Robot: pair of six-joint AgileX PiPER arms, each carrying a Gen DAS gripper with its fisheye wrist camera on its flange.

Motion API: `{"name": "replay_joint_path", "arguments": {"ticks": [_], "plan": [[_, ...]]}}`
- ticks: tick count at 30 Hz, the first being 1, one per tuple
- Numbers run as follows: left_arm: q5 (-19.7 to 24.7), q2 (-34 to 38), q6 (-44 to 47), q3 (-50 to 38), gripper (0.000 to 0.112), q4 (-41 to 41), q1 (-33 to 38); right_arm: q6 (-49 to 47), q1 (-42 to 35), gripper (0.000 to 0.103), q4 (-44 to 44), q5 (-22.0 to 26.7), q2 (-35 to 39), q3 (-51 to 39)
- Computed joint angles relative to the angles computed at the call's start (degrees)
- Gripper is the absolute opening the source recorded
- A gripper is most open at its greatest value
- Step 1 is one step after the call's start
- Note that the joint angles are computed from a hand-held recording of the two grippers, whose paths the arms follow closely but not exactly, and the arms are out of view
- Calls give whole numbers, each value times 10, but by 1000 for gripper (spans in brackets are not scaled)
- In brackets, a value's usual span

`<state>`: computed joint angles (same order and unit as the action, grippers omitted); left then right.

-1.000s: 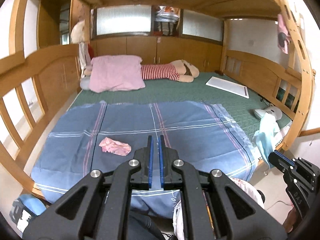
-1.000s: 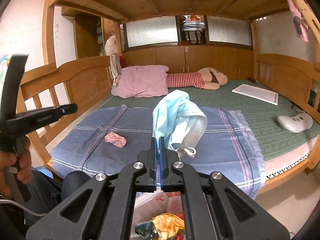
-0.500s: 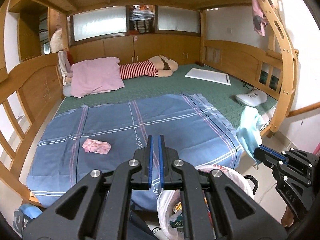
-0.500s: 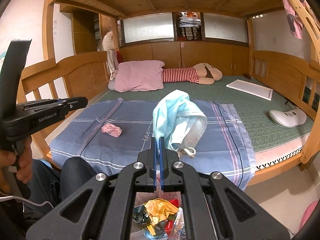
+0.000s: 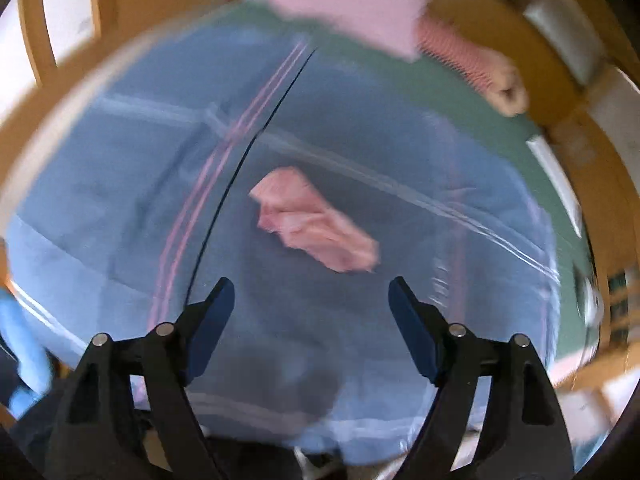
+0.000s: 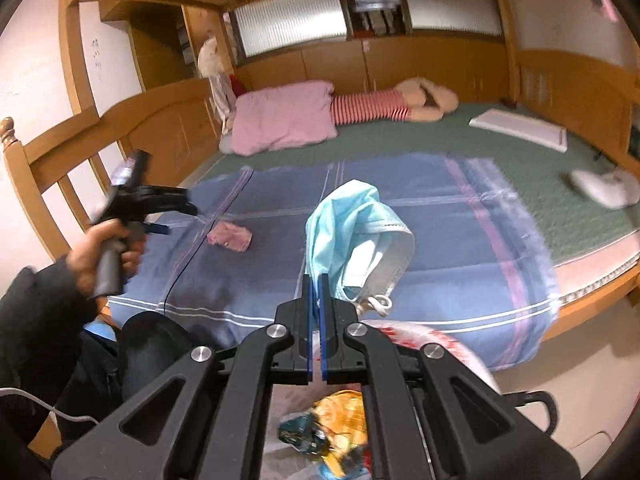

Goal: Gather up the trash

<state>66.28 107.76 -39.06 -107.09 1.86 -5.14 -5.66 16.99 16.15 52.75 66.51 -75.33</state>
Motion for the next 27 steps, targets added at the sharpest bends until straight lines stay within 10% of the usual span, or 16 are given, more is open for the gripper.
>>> {"name": "replay_joint_path", "arguments": {"ticks": [8,12,16,27], "plan": [[-58,169,24,-72,89,-193,82,48,65,3,-35,-21,70,-34],[-60,178,34,-95,45,-156,63,70,82,3,-64,-21,73,-32],[-70,141,41,-78,9,-110,41,73,79,3,-66,-21,55,-20],[4,-125,-70,5,9,256,-264,36,69,3,-96,12,-55,-3]]}}
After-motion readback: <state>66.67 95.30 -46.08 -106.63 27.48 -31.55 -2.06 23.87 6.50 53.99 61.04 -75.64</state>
